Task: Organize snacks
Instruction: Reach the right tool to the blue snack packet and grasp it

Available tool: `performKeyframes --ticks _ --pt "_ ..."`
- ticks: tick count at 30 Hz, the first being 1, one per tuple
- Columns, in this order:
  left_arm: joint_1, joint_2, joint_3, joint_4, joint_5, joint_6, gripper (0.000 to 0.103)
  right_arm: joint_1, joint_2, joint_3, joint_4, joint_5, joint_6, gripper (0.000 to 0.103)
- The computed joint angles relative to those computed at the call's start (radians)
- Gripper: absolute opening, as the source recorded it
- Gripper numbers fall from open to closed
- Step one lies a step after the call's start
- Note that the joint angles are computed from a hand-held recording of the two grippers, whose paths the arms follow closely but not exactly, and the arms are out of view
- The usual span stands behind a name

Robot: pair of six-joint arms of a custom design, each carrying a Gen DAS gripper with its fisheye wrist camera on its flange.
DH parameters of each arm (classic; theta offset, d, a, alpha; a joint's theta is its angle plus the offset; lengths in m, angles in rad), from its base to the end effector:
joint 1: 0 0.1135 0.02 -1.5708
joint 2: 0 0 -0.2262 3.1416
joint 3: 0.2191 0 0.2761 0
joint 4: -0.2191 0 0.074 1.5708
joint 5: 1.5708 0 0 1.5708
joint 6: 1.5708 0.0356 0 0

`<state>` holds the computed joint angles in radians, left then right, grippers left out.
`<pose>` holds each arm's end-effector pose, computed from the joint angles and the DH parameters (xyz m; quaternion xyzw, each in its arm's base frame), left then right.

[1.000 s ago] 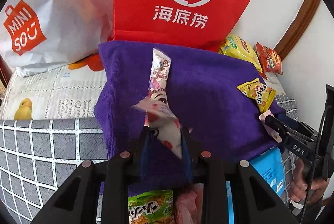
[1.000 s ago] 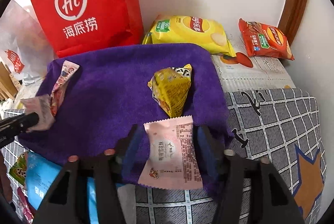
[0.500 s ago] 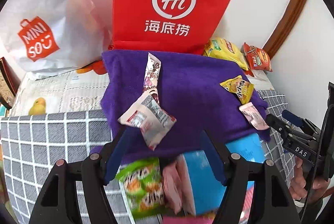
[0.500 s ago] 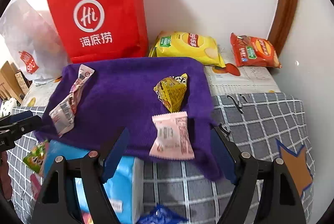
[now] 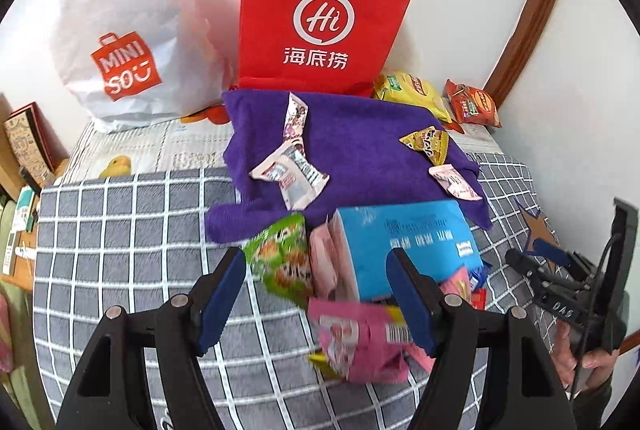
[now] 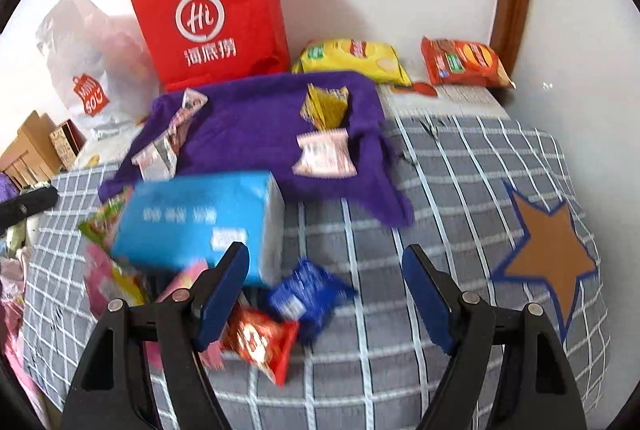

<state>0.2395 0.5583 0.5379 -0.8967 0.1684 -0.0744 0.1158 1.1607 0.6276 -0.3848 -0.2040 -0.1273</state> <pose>0.1619 0.0334 0.2012 -0.1208 0.9363 -0.0530 0.3254 0.2560 0.0370 0.1492 -0.1467 0.9314 0.0946 0.3196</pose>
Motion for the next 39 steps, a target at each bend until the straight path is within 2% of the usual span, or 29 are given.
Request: performKeyframes --ticks 4,6,13,21,24,26,28,30,32,37,39 --pt "0.014 -0.082 -0.039 -0.054 0.008 -0.001 0.071 -0.030 -0.035 -0.077 0.017 -0.002 -0.036 0.059" --pt "0.020 -0.106 -0.057 -0.067 0.009 0.004 0.071 -0.037 -0.013 -0.087 0.020 -0.006 -0.043 0.055" --pt "0.077 -0.104 -0.101 -0.044 0.050 0.034 0.071 -0.014 0.066 -0.099 0.072 -0.020 -0.018 0.055" --pt "0.141 -0.002 -0.130 0.040 0.078 0.066 0.071 0.030 0.240 -0.028 0.133 -0.020 0.051 0.055" --pt "0.154 0.017 -0.136 0.051 0.084 0.072 0.071 0.044 0.287 -0.008 0.152 -0.014 0.071 0.060" --pt "0.150 0.020 -0.137 0.052 0.081 0.070 0.071 0.055 0.309 -0.004 0.174 -0.017 0.079 0.070" --pt "0.147 0.015 -0.141 0.050 0.081 0.071 0.071 0.079 0.314 -0.010 0.198 0.008 0.075 0.072" --pt "0.140 0.010 -0.143 0.046 0.073 0.069 0.071 0.093 0.298 -0.030 0.221 0.031 0.070 0.062" --pt "0.134 -0.002 -0.146 0.038 0.070 0.065 0.071 0.087 0.276 -0.049 0.230 0.018 0.046 0.044" --pt "0.111 -0.052 -0.161 0.008 0.064 0.044 0.071 0.006 0.208 -0.070 0.156 -0.061 -0.017 0.032" --pt "0.096 -0.068 -0.166 -0.001 0.059 0.029 0.071 -0.034 0.181 -0.084 0.140 -0.064 -0.044 0.032"
